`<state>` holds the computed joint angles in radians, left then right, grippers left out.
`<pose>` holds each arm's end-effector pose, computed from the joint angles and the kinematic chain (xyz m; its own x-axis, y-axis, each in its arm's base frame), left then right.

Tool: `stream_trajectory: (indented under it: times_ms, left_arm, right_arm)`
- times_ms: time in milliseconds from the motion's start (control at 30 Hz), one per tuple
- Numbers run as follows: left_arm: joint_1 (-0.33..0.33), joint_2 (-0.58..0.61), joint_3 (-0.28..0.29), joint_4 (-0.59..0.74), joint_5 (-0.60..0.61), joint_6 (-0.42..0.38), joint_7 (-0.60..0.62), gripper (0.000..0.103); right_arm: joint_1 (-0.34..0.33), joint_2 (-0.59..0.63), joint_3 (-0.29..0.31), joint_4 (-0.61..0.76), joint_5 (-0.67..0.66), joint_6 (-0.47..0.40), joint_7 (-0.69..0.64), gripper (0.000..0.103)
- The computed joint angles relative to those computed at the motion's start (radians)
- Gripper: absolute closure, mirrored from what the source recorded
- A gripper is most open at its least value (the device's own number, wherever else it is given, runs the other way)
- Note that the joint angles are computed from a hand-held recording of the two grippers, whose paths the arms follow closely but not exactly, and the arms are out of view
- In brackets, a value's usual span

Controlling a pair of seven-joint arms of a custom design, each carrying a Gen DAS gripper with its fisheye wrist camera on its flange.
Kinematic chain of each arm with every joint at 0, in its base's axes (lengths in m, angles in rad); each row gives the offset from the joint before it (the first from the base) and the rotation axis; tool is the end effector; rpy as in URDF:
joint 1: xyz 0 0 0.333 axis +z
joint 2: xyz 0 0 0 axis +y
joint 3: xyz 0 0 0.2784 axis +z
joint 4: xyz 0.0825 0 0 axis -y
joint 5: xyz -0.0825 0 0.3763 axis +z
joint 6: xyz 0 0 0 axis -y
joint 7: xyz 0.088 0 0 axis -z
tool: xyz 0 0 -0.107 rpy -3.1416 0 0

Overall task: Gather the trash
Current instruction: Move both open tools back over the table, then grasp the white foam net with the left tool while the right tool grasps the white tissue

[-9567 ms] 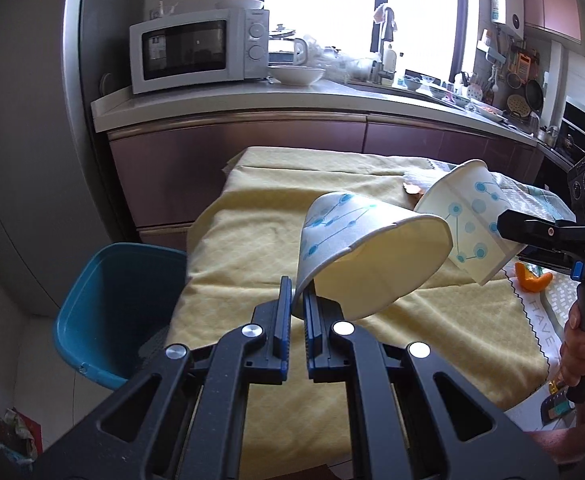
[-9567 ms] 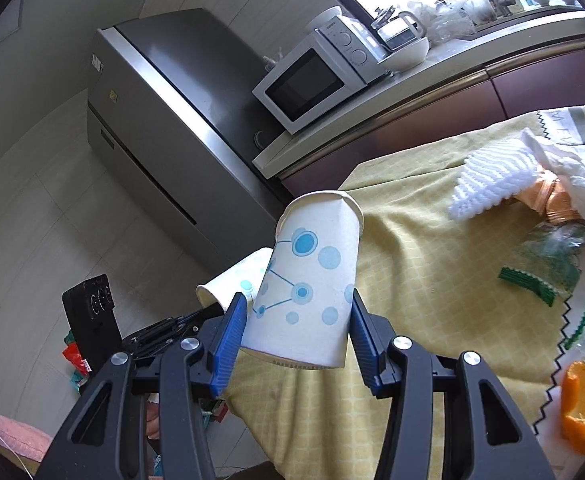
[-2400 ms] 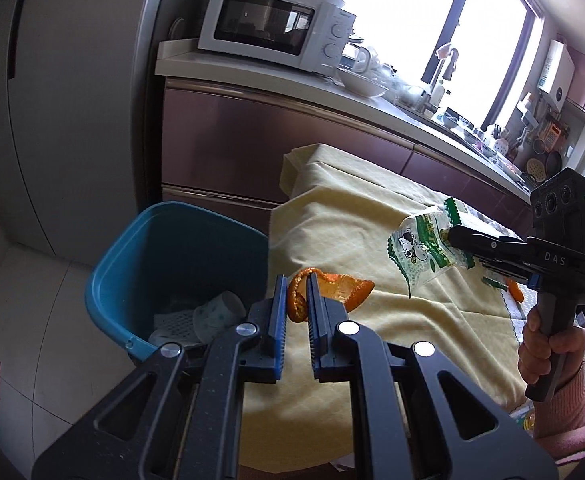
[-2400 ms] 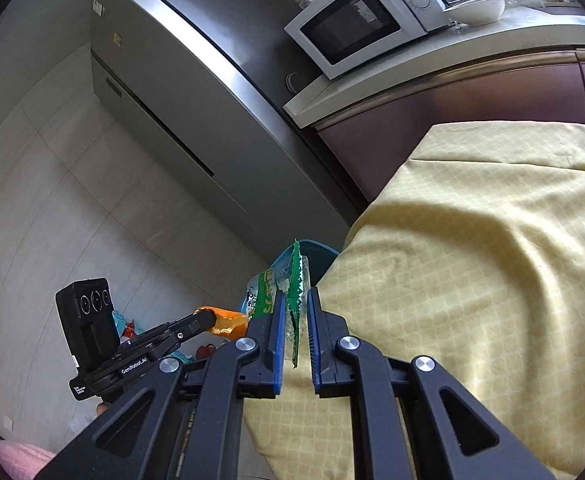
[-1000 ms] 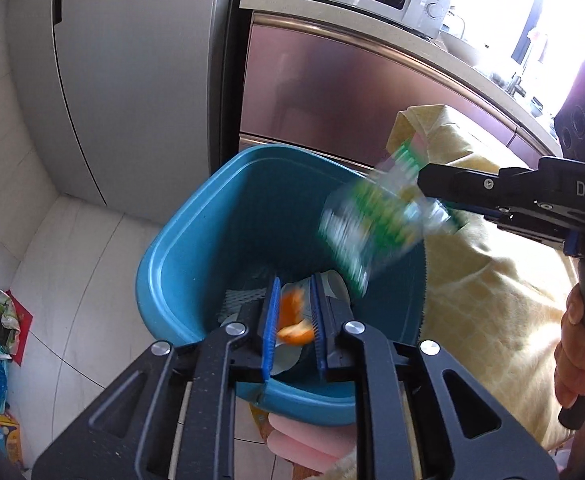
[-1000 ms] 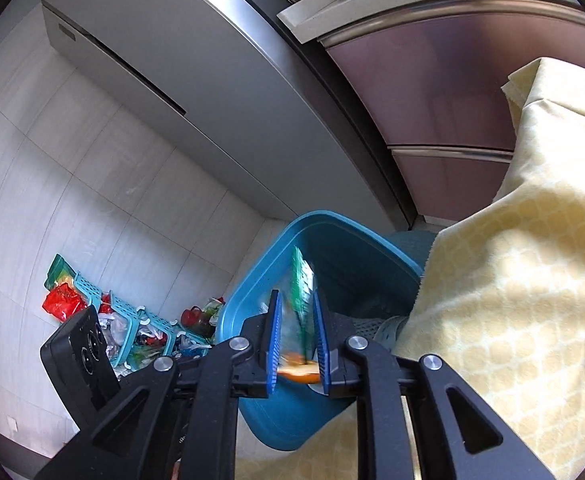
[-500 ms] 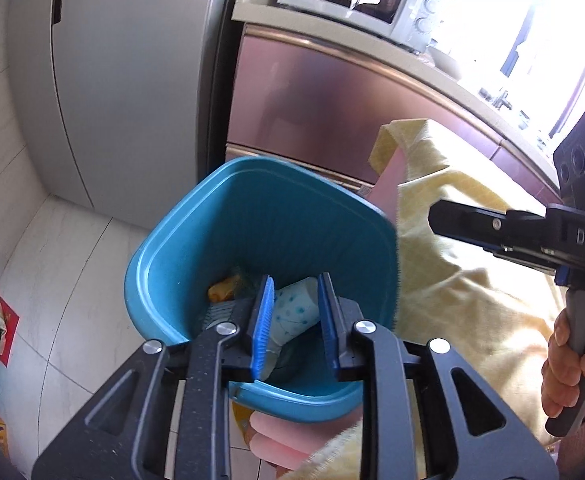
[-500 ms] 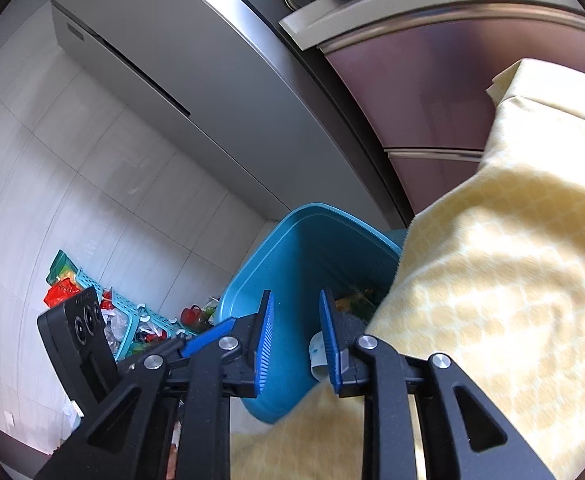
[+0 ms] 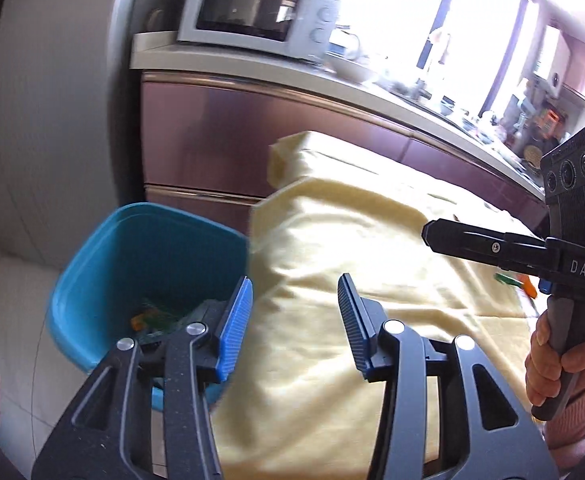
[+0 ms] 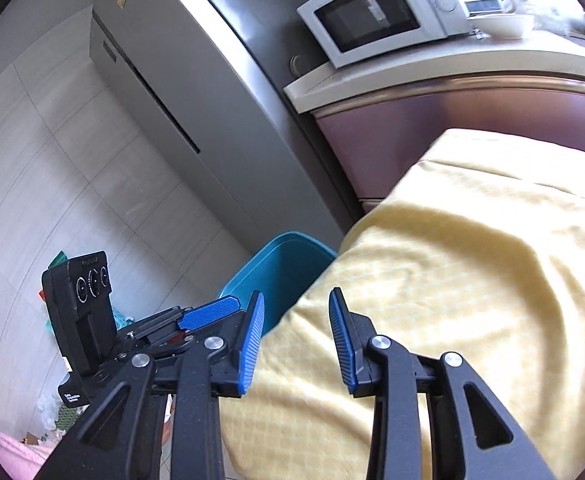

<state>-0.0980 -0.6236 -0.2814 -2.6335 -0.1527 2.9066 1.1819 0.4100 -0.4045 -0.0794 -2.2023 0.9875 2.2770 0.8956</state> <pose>0.3927 -0.1554 0.5143 -0.0086 -0.9630 0.2694 -0.6598 -0.1970 -0.7251 0.4503 0.1713 0.5733 0.5944 -0.5883 -0.5483 -0.7495 -0.1581 -0.6429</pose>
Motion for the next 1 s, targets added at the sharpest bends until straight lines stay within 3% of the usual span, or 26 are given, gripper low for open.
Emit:
stream_trajectory:
  times_ms: [400, 600, 1000]
  left_arm:
    - [-0.207, 0.302, 0.02, 0.28, -0.081, 0.033, 0.16, 0.058]
    - [-0.223, 0.485, -0.022, 0.478, -0.046, -0.002, 0.182, 0.056]
    - [-0.293, 0.8, -0.007, 0.876, -0.027, -0.163, 0.187, 0.054]
  right_arm:
    - [-0.098, -0.185, -0.105, -0.176, -0.081, 0.097, 0.046, 0.069]
    - [-0.144, -0.233, -0.167, -0.24, -0.139, 0.151, 0.088, 0.068]
    - [-0.175, -0.216, -0.261, -0.238, -0.151, 0.196, 0.071, 0.066]
